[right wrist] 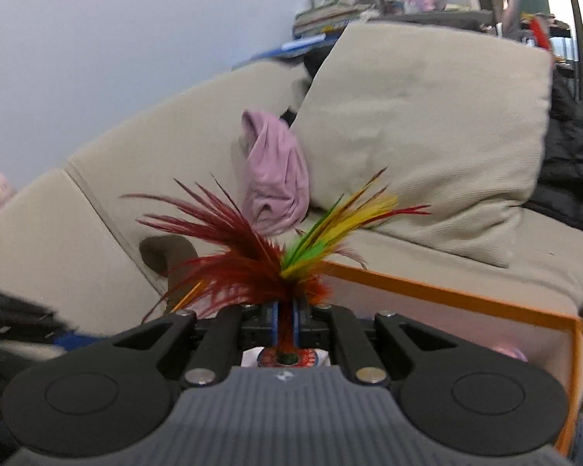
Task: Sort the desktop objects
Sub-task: 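Lower the bear and feather toy into the orange box and open both grippers, then move both grippers back toward the remaining items beside the box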
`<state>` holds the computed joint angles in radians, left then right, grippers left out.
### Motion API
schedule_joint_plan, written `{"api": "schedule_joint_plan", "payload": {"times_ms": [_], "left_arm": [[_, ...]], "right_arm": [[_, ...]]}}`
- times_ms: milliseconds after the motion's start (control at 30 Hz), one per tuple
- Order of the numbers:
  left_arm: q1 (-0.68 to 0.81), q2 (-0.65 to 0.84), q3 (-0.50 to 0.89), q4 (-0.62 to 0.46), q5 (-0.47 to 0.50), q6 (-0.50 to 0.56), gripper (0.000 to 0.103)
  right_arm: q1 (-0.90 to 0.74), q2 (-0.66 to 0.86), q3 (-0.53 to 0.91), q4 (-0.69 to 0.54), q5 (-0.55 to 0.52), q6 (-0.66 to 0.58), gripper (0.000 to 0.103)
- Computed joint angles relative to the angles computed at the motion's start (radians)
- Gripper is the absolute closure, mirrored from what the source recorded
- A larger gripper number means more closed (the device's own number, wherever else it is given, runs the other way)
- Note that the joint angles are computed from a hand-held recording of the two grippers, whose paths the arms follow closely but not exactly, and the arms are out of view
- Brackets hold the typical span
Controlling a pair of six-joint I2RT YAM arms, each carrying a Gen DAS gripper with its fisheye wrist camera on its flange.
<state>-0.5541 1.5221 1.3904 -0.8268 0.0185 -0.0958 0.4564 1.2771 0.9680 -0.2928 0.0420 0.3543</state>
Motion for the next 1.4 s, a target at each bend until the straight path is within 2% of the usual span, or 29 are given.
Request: {"api": "schedule_joint_plan", "payload": {"times_ms": [67,133,267,300,433,600,667,700,733,833,900,1000,1100,1167,1233,1300,1400], "left_arm": [[0.012,-0.031,-0.034,0.007,0.009,0.002,0.071],[0.020,-0.052,-0.055,0.007,0.013,0.002,0.071],[0.024,-0.100,-0.090,0.004,0.027,-0.005,0.070],[0.021,-0.110,-0.096,0.001,0.026,-0.009,0.070],[-0.006,-0.169,-0.132,-0.006,0.010,-0.031,0.070],[-0.057,-0.284,-0.196,-0.032,-0.003,-0.062,0.067],[-0.088,-0.339,-0.237,-0.034,-0.018,-0.079,0.061],[-0.104,-0.359,-0.255,-0.033,-0.026,-0.086,0.052],[-0.124,-0.384,-0.276,-0.034,-0.037,-0.098,0.050],[-0.200,-0.441,-0.331,-0.047,-0.071,-0.134,0.049],[-0.259,-0.470,-0.366,-0.047,-0.098,-0.163,0.044],[-0.358,-0.486,-0.413,-0.039,-0.155,-0.181,0.040],[-0.465,-0.472,-0.454,-0.024,-0.267,-0.197,0.038],[-0.509,-0.454,-0.461,-0.044,-0.301,-0.235,0.038],[-0.526,-0.458,-0.479,-0.060,-0.275,-0.267,0.038],[-0.543,-0.466,-0.504,-0.078,-0.263,-0.311,0.038],[-0.568,-0.464,-0.538,-0.128,-0.282,-0.401,0.038]], "right_arm": [[0.002,0.081,0.059,-0.020,-0.002,-0.012,0.094],[-0.001,0.130,0.102,-0.064,-0.001,-0.010,0.082],[0.003,0.099,0.083,-0.088,0.022,0.007,0.081],[0.008,0.082,0.078,-0.100,0.032,0.011,0.078],[0.041,-0.034,0.035,-0.158,0.081,0.032,0.077],[0.175,-0.306,-0.081,-0.224,0.226,0.120,0.076],[0.281,-0.415,-0.116,-0.278,0.321,0.184,0.073],[0.349,-0.462,-0.129,-0.313,0.379,0.227,0.069],[0.427,-0.508,-0.141,-0.357,0.439,0.280,0.066],[0.693,-0.574,-0.154,-0.525,0.619,0.509,0.063],[0.853,-0.575,-0.163,-0.639,0.689,0.708,0.061],[1.026,-0.558,-0.208,-0.750,0.697,0.990,0.057],[1.090,-0.541,-0.278,-0.754,0.624,1.165,0.056],[1.134,-0.512,-0.302,-0.758,0.586,1.252,0.056],[1.176,-0.471,-0.311,-0.748,0.575,1.287,0.056],[1.211,-0.406,-0.295,-0.730,0.567,1.265,0.056],[1.234,-0.280,-0.241,-0.705,0.576,1.169,0.054]]}}
